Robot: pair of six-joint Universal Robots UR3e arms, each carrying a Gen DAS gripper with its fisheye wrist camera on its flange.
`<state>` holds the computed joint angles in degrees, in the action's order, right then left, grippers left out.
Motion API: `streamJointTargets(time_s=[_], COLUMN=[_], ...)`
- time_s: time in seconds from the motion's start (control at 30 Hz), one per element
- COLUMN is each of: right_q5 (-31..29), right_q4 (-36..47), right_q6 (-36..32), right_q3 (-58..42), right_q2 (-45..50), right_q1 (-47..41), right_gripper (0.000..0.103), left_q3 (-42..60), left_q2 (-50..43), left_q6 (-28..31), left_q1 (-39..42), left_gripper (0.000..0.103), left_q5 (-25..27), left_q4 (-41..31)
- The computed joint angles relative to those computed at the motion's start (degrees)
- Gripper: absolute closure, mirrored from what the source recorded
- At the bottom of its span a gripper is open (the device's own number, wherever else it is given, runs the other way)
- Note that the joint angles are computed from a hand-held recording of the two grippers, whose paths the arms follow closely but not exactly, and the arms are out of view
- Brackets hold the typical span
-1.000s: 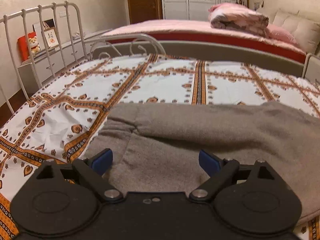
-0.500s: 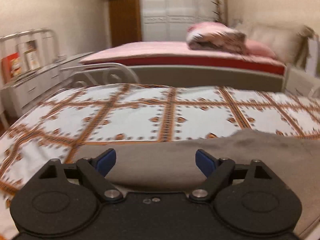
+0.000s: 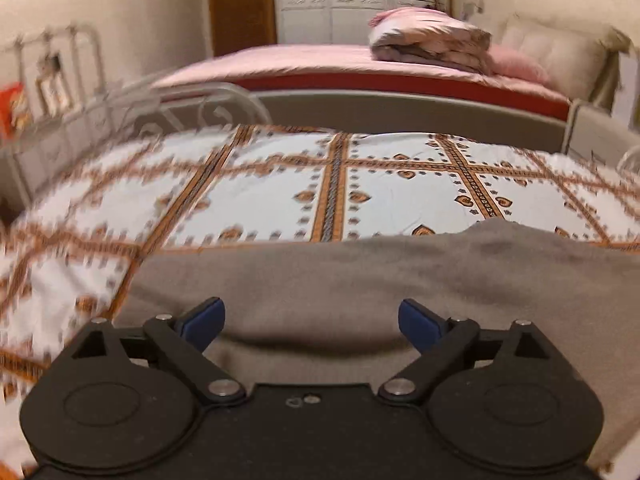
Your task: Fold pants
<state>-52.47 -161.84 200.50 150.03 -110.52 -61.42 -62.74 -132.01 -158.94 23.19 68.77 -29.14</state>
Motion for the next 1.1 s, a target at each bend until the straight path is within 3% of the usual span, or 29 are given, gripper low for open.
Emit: streamJointTargets(time_s=[0.1, 0.2, 0.4, 0.53, 0.6, 0.67, 0.93, 1.1], right_q5=[4.6, 7.9, 7.4, 7.3, 5.9, 6.7, 4.5, 0.1], right_q4=[4.3, 4.3, -6.2, -10.2, -9.2, -7.1, -8.1, -11.3], right_q6=[-1.3, -2.8, -2.7, -6.7, -8.7, -10.7, -10.4, -6.0], right_q3=[2.2, 3.1, 2.2, 1.5, 0.2, 1.0, 0.5, -2.0], right_q2=[-1.6, 0.5, 9.4, 13.4, 13.3, 11.6, 6.6, 2.7], right_q1=[-5.1, -7.2, -3.9, -2.5, -1.4, -2.6, 0.3, 7.3], right_gripper=[0.06, 0.06, 0.06, 0.061, 0.08, 0.082, 0.083, 0.083], left_q3=[-1.6, -8.3, -10.2, -7.2, -8.9, -10.2, -10.8, -11.8], left_q2=[2.5, 7.1, 8.1, 4.1, 2.9, 3.0, 4.6, 6.0], left_q6=[-1.4, -1.3, -1.0, 3.8, 7.5, 7.7, 7.0, 3.5], left_q1=[1.7, 3.5, 4.1, 1.9, -0.4, -1.2, 0.3, 2.8], left_gripper=[0.016, 0.015, 0.012, 0.011, 0.006, 0.006, 0.006, 0.01], left_q5=[-0.8, -2.3, -0.6, 5.0, 9.2, 10.6, 8.0, 3.5], left_q4=[-3.2, -1.9, -2.6, -3.3, 1.0, 3.4, 2.5, 4.9])
